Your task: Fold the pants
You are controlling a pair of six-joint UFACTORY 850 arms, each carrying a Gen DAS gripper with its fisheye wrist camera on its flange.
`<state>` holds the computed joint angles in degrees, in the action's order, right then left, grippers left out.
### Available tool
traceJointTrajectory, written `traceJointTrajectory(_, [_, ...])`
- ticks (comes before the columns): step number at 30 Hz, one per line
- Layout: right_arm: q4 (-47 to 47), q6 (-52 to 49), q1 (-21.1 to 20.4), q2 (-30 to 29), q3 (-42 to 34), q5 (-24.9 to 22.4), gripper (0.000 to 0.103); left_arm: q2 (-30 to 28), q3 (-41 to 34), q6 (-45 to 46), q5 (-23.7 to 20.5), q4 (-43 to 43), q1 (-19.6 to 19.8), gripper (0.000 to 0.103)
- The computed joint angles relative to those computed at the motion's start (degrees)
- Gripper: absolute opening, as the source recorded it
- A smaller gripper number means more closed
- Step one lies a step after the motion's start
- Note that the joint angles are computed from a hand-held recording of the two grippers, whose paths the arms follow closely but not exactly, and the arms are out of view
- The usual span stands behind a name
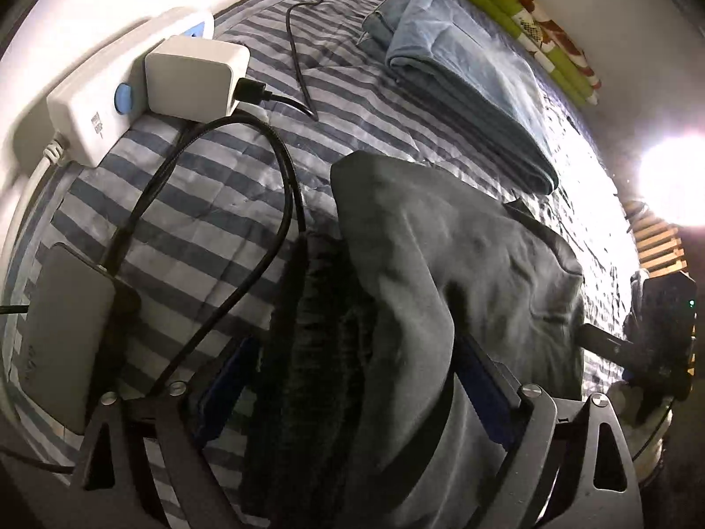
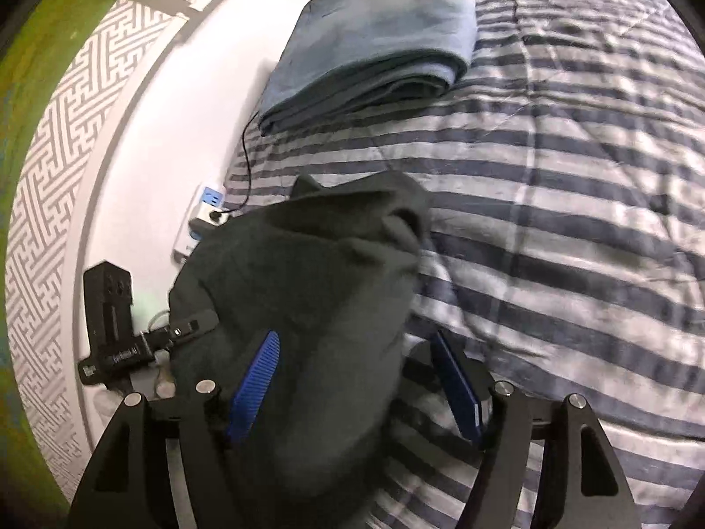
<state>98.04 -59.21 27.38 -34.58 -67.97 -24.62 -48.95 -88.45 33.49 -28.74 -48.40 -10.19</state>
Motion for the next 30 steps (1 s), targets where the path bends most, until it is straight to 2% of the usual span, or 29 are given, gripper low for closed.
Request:
traceJointTrajectory(2, [-0.38, -1.27, -0.04, 0.04, 0.32, 0.38, 0.068, -0.09, 0.29, 1.82, 0.42, -2.11, 0.16, 0.094])
traceJointTrajectory(4, [3.61, -4.33, 0.24, -0.91, -0.22, -0.33, 0.070, -0.04, 0.38, 0.90, 1.54, -1.02, -0.32, 0.094])
traceJointTrajectory(8, [2.86, -4.56, 1.09, -4.08, -4.25, -3.13, 0.064, 1.01, 2.07, 1.94, 4.75, -1.60, -1.22, 0.085])
traceJointTrajectory(9, [2.43, -4.53, 1.45, -4.56, -5.01, -2.76, 0.051, 1.43, 2.80, 3.15, 5.17, -3.53, -1.02, 0.081])
traceJointTrajectory(10, [0.84, -2.76, 1.62, -5.20, -5.85, -2.94, 0.045, 1.94, 3.72, 5.25, 5.47, -6.77, -0.64, 0.078])
traceJointTrajectory(12, [0.62, -1.13, 2.08, -5.79, -6.59, -1.80, 0.023, 2.53, 4.83, 8.93, 5.59, -12.04, -0.12, 0.066])
traceJointTrajectory(14, [1.57, -1.77, 2.03, -5.84, -6.39, -3.28, 0.016, 3.19, 5.54, 9.70, 6.55, -12.95, -0.40, 0.059])
traceJointTrajectory(15, [2.65, -2.93, 2.42, -5.29, -5.94, -2.49, 0.014, 3.51, 5.80, 9.24, 7.23, -12.47, -0.67, 0.055])
traceJointTrajectory(16, [3.45, -4.39, 2.77, -4.55, -5.37, -1.61, 0.013, 4.02, 6.26, 8.84, 7.97, -12.04, -0.96, 0.053])
traceJointTrajectory(18, [5.67, -7.51, 3.47, -3.03, -4.27, 0.03, 0.011, 4.74, 6.86, 9.49, 8.92, -13.03, -1.35, 0.041])
traceJointTrajectory(21, [9.31, -12.84, 4.68, -0.42, -2.65, 2.80, 0.009, 6.41, 8.35, 12.32, 9.68, -16.12, -1.83, 0.033])
traceJointTrajectory(25, [13.04, -19.77, 6.59, 3.64, -0.67, 6.77, 0.009, 9.04, 10.56, 12.55, 10.90, -16.47, -2.59, 0.029])
traceJointTrajectory(30, [21.40, -32.15, 7.79, 9.09, 2.46, 10.22, 0.008, 13.81, 13.52, 20.36, 12.04, -23.49, -3.84, 0.028])
